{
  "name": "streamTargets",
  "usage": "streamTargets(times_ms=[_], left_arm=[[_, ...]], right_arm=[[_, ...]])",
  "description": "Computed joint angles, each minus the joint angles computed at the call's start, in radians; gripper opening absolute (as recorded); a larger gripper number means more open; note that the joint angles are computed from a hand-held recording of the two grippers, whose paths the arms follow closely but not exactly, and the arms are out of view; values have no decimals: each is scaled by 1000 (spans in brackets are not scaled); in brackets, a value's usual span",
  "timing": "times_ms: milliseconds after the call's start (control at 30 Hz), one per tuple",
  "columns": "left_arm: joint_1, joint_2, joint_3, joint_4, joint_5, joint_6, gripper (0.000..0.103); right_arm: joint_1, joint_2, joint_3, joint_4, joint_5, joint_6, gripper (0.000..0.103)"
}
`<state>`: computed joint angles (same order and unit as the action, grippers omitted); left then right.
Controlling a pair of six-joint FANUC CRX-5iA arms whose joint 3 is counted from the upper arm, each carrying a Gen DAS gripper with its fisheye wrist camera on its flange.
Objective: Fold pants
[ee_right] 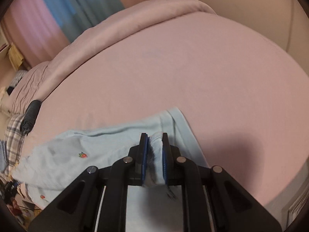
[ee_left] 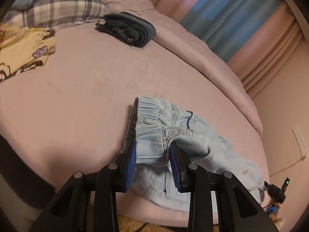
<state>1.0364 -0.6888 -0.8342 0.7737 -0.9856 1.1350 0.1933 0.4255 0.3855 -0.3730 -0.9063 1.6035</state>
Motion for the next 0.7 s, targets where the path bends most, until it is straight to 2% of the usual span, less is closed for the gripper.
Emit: streamTargets(times_ms=[233,300,367,400,500,567,600,633,700], left_arm=[[10,-48,8,-52,-27,53,33],[5,-33,23,-125,-55,69,33],[-32,-1,52,-209,-59,89,33],[-60,12,69,-257,-55,105,33],[-114,40,122,-343,-58,147,34],[-122,56,157,-361,-69,174,37],[-116,56,167,-364,-79,182,42],[-109,57,183,-373,-93,198,46],[-94,34,203,-411,-102,242,58]], right_arm=[[-6,-103,-63,-16,53,20,13],[-17,-100,-78,2,26,14,14],[-7,-80,-93,74,-28,-41,16],[4,-71,-106,113,-53,-60,21],[21,-88,-160,154,-29,-67,22],[23,-88,-144,169,-56,-106,37],[28,-94,-146,187,-59,-135,55],[30,-100,-142,200,-59,-155,65],[23,-106,-120,191,-58,-161,65]])
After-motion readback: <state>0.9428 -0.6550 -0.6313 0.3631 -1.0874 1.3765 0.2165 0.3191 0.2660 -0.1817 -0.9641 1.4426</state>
